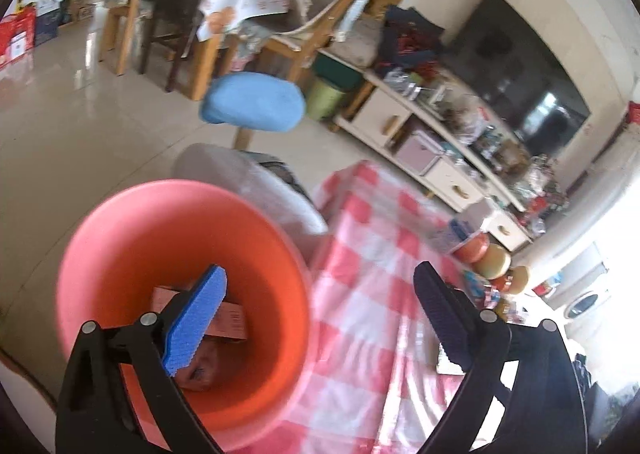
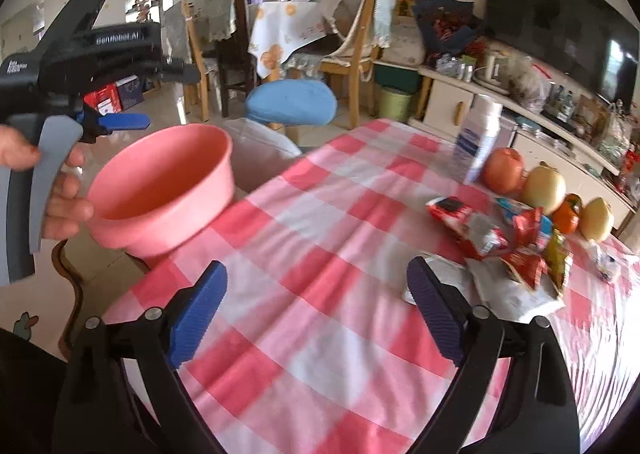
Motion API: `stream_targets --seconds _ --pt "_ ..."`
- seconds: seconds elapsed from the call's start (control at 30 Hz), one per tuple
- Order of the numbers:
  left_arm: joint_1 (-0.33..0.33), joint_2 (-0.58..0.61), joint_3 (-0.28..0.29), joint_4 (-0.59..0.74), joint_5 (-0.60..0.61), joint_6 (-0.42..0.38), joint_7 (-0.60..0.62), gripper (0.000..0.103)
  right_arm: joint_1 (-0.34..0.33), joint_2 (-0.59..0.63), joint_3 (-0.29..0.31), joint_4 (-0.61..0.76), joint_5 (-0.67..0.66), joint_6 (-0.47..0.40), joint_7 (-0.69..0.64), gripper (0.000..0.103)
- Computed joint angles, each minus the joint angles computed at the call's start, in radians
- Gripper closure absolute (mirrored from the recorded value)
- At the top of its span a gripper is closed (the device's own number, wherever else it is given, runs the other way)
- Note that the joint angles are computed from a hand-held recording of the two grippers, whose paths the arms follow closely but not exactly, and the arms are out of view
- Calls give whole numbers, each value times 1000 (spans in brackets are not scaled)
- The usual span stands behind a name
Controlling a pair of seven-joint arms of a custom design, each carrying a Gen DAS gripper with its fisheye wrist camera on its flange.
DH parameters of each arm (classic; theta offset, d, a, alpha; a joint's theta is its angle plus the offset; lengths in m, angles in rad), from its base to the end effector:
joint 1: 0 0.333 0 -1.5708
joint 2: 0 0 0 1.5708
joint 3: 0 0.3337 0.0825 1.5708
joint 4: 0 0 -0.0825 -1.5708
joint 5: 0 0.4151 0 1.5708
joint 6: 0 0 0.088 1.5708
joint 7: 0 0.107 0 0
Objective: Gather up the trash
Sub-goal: 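Move both tools back toward the table, then grasp the yellow-edged snack bag with the right tool while the left tool approaches a small red wrapper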
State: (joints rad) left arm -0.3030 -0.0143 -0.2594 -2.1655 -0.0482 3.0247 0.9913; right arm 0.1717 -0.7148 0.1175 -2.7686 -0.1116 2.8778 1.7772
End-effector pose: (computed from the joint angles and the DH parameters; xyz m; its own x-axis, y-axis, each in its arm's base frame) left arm 0.5165 -0.3220 0.5076 -0.1165 -0.8855 0.4498 -0.7539 -0.2160 -0.6205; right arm 0.3700 0.1193 0.5086 0.1714 -0.9849 0.0241 -0.6633 -0.1334 -0.7364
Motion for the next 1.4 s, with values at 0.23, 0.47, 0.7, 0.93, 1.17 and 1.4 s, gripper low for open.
stream_targets --seconds 0.23,0.47,0.7,0.93,1.17,1.4 --pt "-40 36 -38 67 -117 1 154 8 39 -102 -106 -76 51 -31 -61 7" --pt "-82 86 -70 169 -143 -90 265 8 36 -189 -135 -127 121 -75 -118 5" --pt "-118 143 -84 264 -146 -219 304 8 39 -260 -181 -170 167 -98 -179 4" --pt "-160 192 -73 329 -32 -282 244 8 82 -312 -297 -171 286 -186 -293 4" --pt "-177 243 -83 390 -4 -316 226 8 38 -302 -332 -144 381 -349 -376 4" --pt "-199 310 -94 468 -30 -351 216 8 -57 -308 -315 -132 391 -402 -428 4"
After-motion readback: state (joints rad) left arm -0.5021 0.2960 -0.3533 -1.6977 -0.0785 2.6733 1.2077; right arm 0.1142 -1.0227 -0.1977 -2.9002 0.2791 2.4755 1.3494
